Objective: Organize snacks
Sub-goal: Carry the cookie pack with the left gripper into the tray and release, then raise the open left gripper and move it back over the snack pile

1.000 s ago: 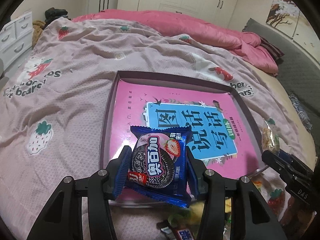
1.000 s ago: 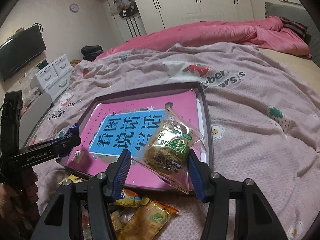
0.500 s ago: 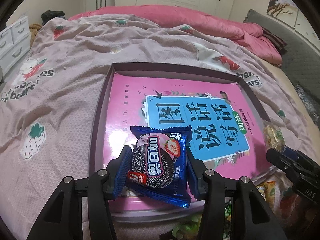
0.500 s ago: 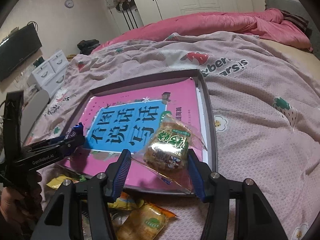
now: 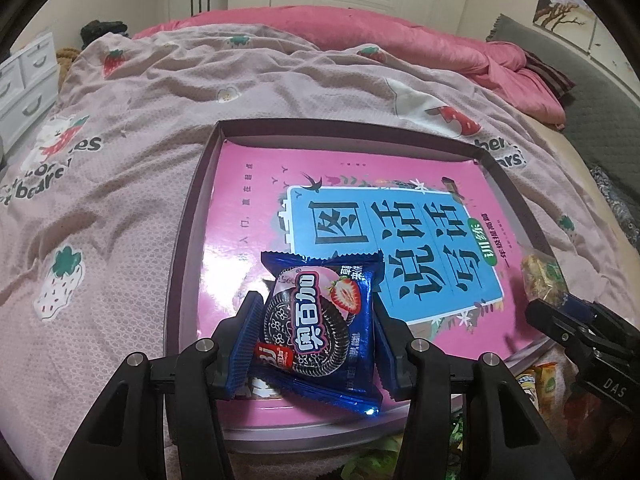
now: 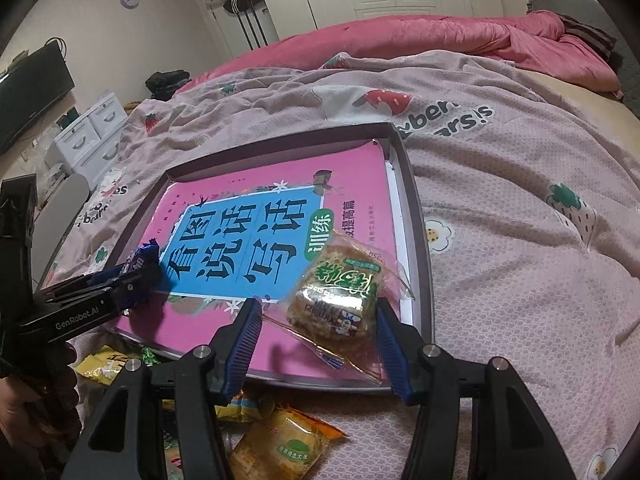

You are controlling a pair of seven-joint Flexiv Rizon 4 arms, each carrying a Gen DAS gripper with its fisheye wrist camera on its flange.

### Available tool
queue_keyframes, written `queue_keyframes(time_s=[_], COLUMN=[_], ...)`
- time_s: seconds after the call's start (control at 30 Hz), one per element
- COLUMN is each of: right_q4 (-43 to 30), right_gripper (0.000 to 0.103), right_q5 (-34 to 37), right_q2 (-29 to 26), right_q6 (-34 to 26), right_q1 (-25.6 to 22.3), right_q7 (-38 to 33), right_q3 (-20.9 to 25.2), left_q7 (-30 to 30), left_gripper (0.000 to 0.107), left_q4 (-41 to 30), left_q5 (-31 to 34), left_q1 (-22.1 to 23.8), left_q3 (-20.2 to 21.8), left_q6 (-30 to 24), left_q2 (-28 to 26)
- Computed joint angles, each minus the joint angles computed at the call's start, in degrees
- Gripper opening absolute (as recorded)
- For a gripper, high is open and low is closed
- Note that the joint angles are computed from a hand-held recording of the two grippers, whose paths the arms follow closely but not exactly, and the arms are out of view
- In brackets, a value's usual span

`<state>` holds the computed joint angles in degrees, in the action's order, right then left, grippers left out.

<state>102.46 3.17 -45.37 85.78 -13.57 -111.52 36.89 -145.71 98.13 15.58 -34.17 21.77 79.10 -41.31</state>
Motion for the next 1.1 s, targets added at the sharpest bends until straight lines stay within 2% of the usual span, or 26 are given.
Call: queue_keyframes(time_s=[0.3,0.73,1.1], right_q4=[-0.1,-0.8,-1.5], right_gripper=[0.059,0.06,0.06], right_q5=[0.4,2.8,5.5], right_q2=[0.1,0.1,-0.1], right_q6=[-0.5,-1.5,-1.3], right_q1=[-0.1,-0.8,-4.8], right_q7=[-0.2,-1.2,-4.1], right_q3=[0.2,1.0,5.6], left_q7=[0.3,-0.6,-5.0], left_gripper=[0.054,0.066,0.07], left_q4=[0.2,0.9,3.2], left_q5=[-0.1,0.0,1.6], left_q1=[0.3,0.1,-4.4], left_q3=[-0.3,0.0,5.4], left_q6=[-0.2,0.8,2.6], left_q2=[0.2,0.8,3.5])
